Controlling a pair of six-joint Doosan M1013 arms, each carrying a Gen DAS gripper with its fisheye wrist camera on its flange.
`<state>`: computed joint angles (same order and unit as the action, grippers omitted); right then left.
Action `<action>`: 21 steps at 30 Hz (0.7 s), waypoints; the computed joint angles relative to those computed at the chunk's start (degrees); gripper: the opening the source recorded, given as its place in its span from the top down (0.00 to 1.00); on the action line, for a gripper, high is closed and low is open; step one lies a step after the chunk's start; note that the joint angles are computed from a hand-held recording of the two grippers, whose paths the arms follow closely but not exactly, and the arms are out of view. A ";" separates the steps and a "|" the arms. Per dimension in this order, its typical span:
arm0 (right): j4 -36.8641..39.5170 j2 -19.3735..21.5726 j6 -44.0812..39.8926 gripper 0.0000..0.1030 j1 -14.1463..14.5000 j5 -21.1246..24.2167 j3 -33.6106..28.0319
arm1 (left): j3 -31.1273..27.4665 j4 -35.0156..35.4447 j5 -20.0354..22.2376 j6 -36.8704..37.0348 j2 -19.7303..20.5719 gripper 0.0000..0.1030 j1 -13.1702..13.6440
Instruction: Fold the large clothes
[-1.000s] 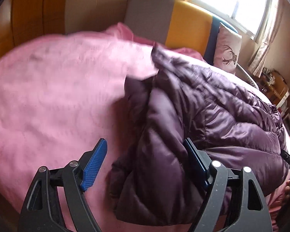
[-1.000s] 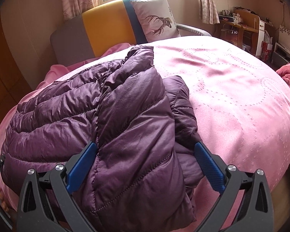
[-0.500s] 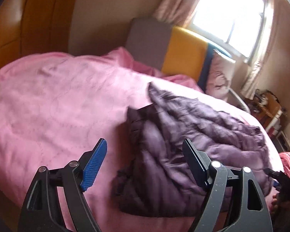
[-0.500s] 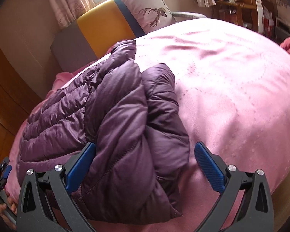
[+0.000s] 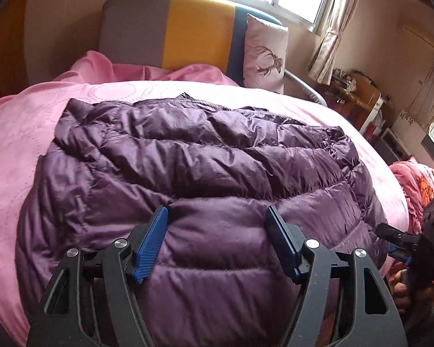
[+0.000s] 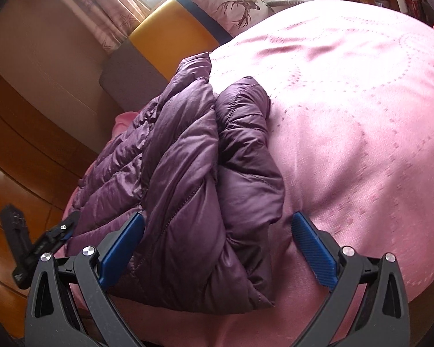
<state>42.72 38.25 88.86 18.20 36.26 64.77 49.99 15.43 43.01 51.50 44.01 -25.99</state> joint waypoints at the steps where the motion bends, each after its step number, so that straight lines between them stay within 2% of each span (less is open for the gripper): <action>1: 3.32 0.04 -2.28 0.03 -0.27 0.46 0.25 | -1.06 -0.10 1.13 0.51 0.64 0.33 -0.10; 5: 5.89 0.26 -4.35 0.11 -0.40 1.58 0.00 | -3.50 -0.79 3.69 2.35 2.34 0.33 -0.02; 9: 6.27 1.03 -4.42 0.38 -0.06 3.00 -1.42 | -3.72 0.05 4.10 2.12 2.86 0.33 -0.20; 12: 6.47 1.25 -5.06 0.44 0.26 3.33 -1.77 | -3.66 0.60 4.19 1.94 2.97 0.33 -0.34; 17: 6.59 1.19 -5.70 0.64 0.32 4.46 -2.24 | -3.41 0.17 3.77 2.11 2.96 0.33 -0.28; 21: 1.77 1.02 -3.27 0.73 1.17 4.48 -3.65 | -2.71 -0.40 3.01 2.04 2.66 0.33 -0.14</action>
<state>44.49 39.27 85.58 19.38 40.73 61.12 47.28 15.02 46.01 53.55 46.67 -26.13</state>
